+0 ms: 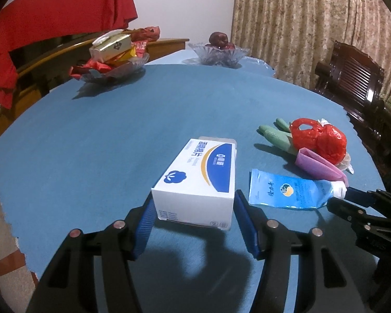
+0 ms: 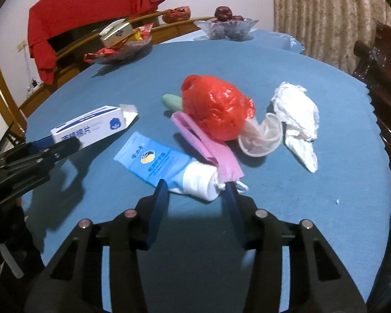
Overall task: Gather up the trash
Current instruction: 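Grasp the white alcohol-pad box with the left gripper and lift it, then grasp the pink mask with the right gripper while the left holds the box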
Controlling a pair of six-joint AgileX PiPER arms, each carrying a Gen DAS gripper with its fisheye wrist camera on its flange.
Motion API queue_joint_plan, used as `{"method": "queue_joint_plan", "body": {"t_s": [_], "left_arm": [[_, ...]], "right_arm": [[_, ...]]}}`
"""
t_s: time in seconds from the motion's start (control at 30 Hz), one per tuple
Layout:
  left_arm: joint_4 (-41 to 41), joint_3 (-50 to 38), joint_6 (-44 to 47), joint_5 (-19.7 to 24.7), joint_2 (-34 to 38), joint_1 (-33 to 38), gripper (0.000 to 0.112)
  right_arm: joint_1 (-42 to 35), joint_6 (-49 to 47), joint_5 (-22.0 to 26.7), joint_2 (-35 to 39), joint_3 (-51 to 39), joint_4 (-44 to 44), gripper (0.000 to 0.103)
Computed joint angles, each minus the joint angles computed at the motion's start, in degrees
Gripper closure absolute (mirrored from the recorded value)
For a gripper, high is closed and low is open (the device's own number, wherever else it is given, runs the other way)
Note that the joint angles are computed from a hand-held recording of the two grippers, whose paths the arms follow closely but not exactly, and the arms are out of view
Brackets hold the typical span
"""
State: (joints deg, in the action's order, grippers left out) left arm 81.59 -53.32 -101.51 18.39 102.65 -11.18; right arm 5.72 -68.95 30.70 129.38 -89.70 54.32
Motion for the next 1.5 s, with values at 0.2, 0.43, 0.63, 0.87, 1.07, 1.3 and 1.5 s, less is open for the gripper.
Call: {"method": "queue_joint_plan", "body": {"t_s": [0.2,0.43,0.63,0.87,1.07,1.3,1.5], "left_arm": [[0.3,1.3,-0.3,0.7,-0.6,0.1,0.054],[0.9,2.5,-0.9,0.6,-1.0,0.7,0.054],[1.6,2.0,-2.1,0.2,-0.4,0.0,0.054],[-6.5,-2.1,6.8,-0.7,2.8,-0.3,0.054],[-12.7,-5.1,13.1,-1.3,4.8,0.0,0.039],[-18.6,-7.7,19.4,-2.1,6.8,0.8,0.053],[-9.8,-6.1,10.2,-1.5,5.3,-0.6,0.054]], "right_arm": [[-0.2,-4.5,3.1,-2.2,3.4,3.0,0.06],[-0.8,-4.3,1.1,-3.2,3.7,3.6,0.06],[-3.1,-3.1,-0.2,-2.9,1.5,4.9,0.06],[-2.1,3.5,1.3,1.3,-5.1,-0.9,0.059],[-1.1,8.5,4.1,4.8,-10.9,-4.5,0.078],[-2.0,9.7,5.6,4.9,-11.5,-5.6,0.099],[-3.5,3.0,5.1,0.9,-6.1,0.5,0.1]]}}
